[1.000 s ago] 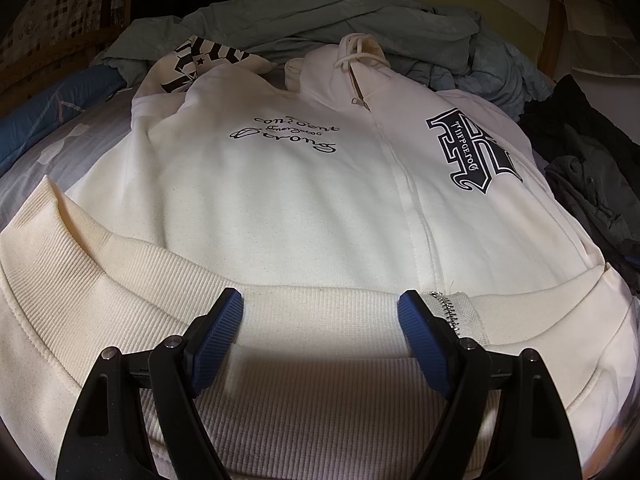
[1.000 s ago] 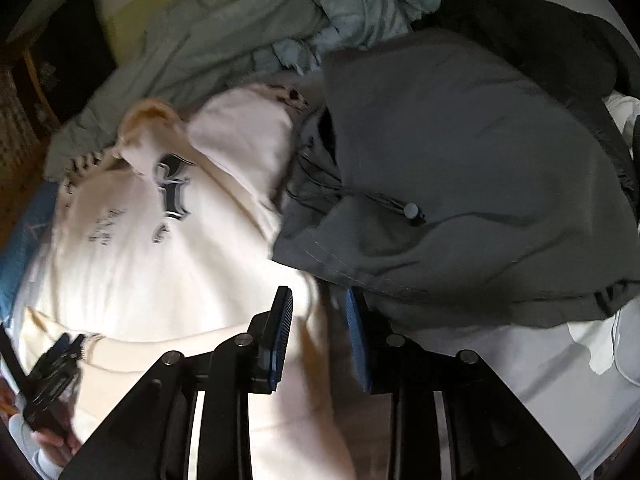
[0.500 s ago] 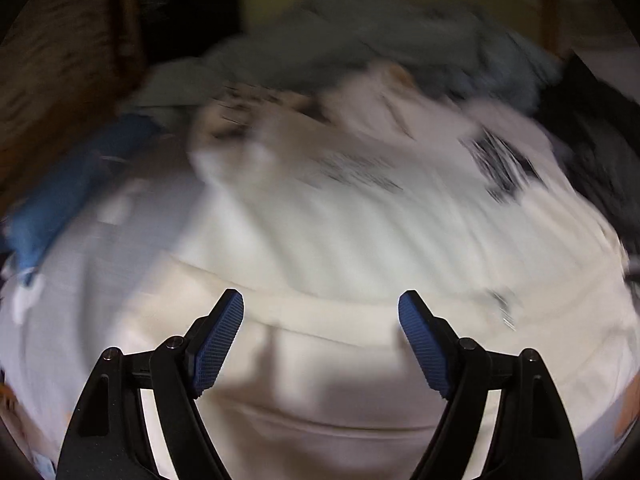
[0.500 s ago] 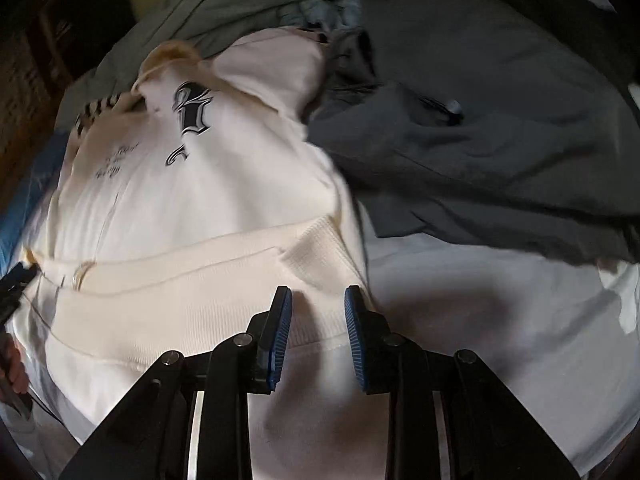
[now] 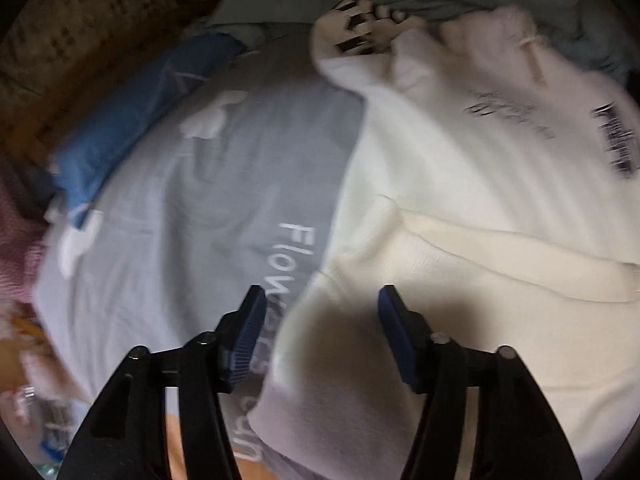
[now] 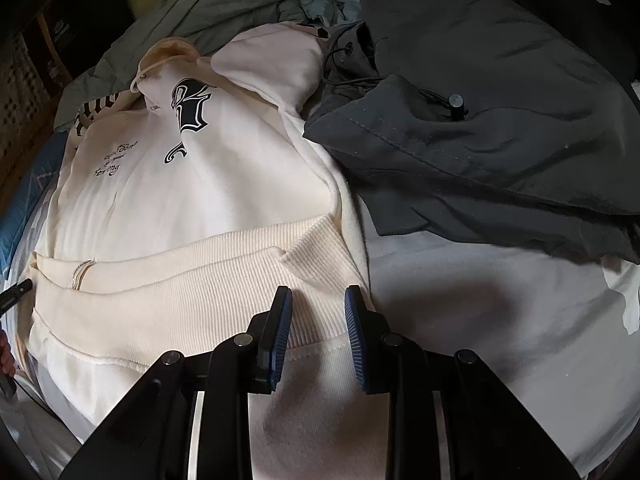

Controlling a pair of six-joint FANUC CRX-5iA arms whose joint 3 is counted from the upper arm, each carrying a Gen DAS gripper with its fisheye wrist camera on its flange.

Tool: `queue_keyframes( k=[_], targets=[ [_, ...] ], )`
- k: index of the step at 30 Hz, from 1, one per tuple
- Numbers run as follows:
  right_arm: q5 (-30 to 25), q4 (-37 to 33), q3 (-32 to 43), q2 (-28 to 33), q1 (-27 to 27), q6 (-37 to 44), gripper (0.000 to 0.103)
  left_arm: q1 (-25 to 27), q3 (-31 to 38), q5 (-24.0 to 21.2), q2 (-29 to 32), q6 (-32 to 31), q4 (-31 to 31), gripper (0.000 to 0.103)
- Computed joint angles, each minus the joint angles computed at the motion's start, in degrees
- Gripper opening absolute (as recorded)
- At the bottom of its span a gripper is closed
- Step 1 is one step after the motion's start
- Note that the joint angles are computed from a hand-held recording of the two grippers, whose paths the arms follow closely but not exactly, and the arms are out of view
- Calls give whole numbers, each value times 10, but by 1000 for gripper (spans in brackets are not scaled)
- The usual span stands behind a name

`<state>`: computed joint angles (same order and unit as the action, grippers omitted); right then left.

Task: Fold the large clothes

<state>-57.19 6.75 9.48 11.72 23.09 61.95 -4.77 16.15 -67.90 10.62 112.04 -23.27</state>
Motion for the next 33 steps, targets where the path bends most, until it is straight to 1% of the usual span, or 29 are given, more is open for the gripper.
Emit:
queue_keyframes(
  k=[2, 4, 6, 7, 8, 9, 10, 11, 12, 13, 14, 15, 16, 18, 19, 21, 22, 24, 25, 26, 27, 28, 30, 32, 33],
  targets=[
    [2, -10, 0, -2, -4, 3, 28, 1, 3, -2, 7, 12, -7, 61],
    [7, -23, -1, -6, -12, -7, 28, 11, -11, 10, -1, 21, 10, 64],
    [15, -20, -7, -10, -15, -23, 28, 20, -18, 14, -8, 29, 18, 65],
    [17, -5, -12, -12, -12, -34, 29, 19, -22, 14, -13, 35, 17, 65],
    [18, 40, -25, -12, -2, -68, 37, 18, -28, 18, -18, 41, 14, 63],
    [5, 59, -23, -8, -1, -77, 42, 15, -35, 28, -27, 50, 9, 60],
    [14, 47, -26, -13, -6, -72, 44, 14, -39, 36, -33, 53, 8, 55],
    [32, 6, -27, -23, -18, -59, 44, 20, -56, 62, -49, 49, 27, 51],
    [40, -19, -25, -28, -25, -48, 44, 33, -82, 100, -70, 36, 64, 51],
    [63, -14, -39, -41, -23, -51, 44, 46, -111, 142, -92, 21, 102, 51],
    [84, 20, -60, -53, -13, -69, 44, 50, -136, 182, -114, 16, 122, 51],
    [108, 70, -85, -64, 0, -95, 45, 46, -145, 203, -124, 20, 118, 51],
    [137, 125, -115, -78, 14, -124, 47, 32, -147, 218, -137, 39, 88, 51],
    [184, 166, -149, -98, 24, -149, 49, 5, -152, 240, -157, 77, 30, 51],
    [214, 179, -166, -110, 27, -156, 51, 0, -156, 254, -162, 84, 20, 51],
    [254, 212, -195, -127, 35, -174, 56, -2, -178, 290, -180, 87, 24, 51],
    [278, 258, -221, -138, 43, -206, 57, 2, -188, 304, -185, 82, 35, 51],
    [307, 313, -253, -152, 51, -250, 63, 7, -215, 329, -199, 62, 66, 51],
    [327, 336, -274, -161, 57, -282, 70, 3, -223, 331, -203, 65, 65, 51],
    [335, 344, -290, -170, 62, -302, 74, -8, -224, 319, -205, 85, 46, 51],
    [334, 341, -299, -174, 71, -312, 74, -16, -226, 308, -206, 96, 36, 51],
    [314, 314, -301, -177, 86, -298, 74, -21, -231, 301, -208, 98, 36, 51],
    [277, 285, -299, -175, 111, -266, 74, -21, -250, 303, -212, 69, 71, 51],
    [247, 281, -300, -174, 137, -225, 74, -23, -267, 309, -214, 5, 117, 53],
    [238, 287, -302, -174, 148, -214, 74, -24, -273, 308, -210, -54, 153, 53]
  ],
)
